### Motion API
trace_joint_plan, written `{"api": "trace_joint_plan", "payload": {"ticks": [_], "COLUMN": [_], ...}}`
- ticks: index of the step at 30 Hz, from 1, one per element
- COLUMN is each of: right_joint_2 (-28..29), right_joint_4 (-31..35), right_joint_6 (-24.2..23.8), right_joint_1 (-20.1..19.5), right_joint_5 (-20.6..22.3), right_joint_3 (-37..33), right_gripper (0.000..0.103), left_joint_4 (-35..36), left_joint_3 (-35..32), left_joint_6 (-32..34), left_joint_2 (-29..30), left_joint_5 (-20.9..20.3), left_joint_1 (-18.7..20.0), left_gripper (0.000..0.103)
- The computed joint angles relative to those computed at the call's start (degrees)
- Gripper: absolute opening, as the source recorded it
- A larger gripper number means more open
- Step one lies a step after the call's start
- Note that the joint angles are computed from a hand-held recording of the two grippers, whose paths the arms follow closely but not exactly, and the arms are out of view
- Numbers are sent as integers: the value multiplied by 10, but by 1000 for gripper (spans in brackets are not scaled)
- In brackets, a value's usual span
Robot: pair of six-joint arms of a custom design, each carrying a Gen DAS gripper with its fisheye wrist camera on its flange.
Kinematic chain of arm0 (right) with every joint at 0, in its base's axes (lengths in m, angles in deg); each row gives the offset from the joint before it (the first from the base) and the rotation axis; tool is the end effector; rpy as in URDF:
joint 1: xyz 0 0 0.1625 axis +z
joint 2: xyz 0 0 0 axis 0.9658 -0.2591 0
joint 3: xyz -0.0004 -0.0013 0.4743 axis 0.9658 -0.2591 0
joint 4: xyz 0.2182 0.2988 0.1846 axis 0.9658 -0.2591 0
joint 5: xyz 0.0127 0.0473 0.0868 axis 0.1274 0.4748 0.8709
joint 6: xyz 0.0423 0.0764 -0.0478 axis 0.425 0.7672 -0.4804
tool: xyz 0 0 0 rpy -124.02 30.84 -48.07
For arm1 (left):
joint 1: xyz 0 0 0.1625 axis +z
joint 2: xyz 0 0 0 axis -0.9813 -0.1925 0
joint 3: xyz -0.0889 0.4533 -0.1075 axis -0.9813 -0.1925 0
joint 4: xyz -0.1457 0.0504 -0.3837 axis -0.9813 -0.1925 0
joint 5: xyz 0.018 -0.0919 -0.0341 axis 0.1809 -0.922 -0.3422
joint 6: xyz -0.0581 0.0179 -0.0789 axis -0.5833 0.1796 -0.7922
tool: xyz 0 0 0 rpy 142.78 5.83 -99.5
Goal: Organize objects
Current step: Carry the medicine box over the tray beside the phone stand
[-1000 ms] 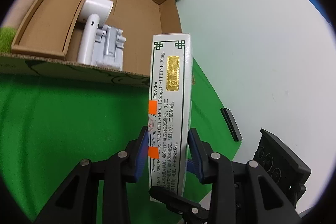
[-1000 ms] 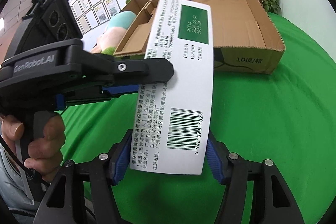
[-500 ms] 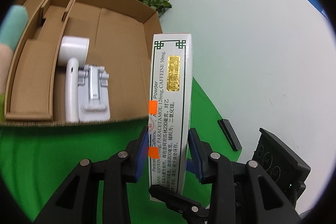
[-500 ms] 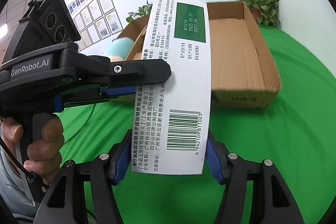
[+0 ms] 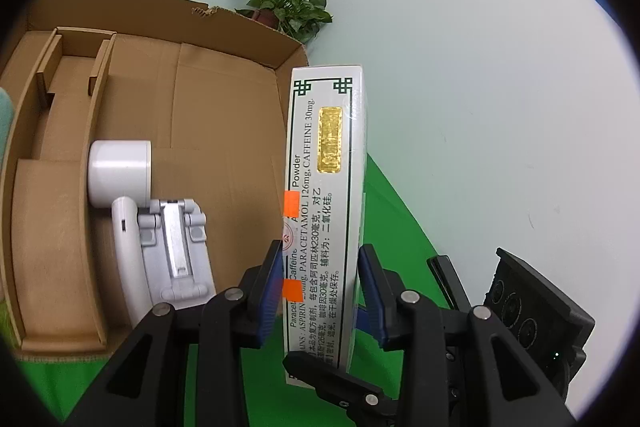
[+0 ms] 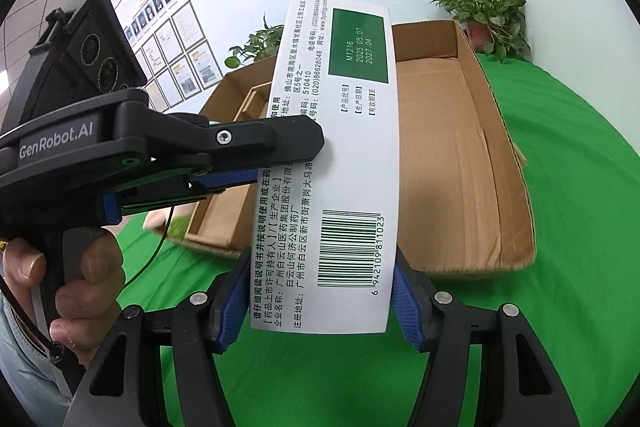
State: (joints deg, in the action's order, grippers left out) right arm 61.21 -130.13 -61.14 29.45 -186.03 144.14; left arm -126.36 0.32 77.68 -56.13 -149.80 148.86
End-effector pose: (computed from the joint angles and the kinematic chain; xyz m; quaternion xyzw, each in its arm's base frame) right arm 0.2950 -0.7363 0.0769 0.2025 -0.8940 0.3661 0.1602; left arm -0.1656 -0.8311 0.2801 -0.2763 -0.9414 0.1905 0.0331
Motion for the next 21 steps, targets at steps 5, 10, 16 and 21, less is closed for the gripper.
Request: {"api": "trace_joint_plan", "payload": {"ticks": [5,10,16,21], "right_joint_2": [13,20,29,39], "right_joint_4": [79,124,175,219], "right_joint_6": [4,9,21,37], "right_joint_1": [-11,-16,-27,-36], "right_joint_5": [4,6,10,14], "right_joint_3": [-66,-100,-132,-162], "right_gripper": [60,60,60,60], "left_joint_4": [39,58,76,90], "left_joint_3": [-65,-97,-118,-141], "left_joint_6": [-14,-26,-34,-42], "left_joint_2": [35,54,72,91], "left_joint_5": [5,5,12,27], "left_joint_1": [2,5,10,13], "left_gripper": [35,35,35,35]}}
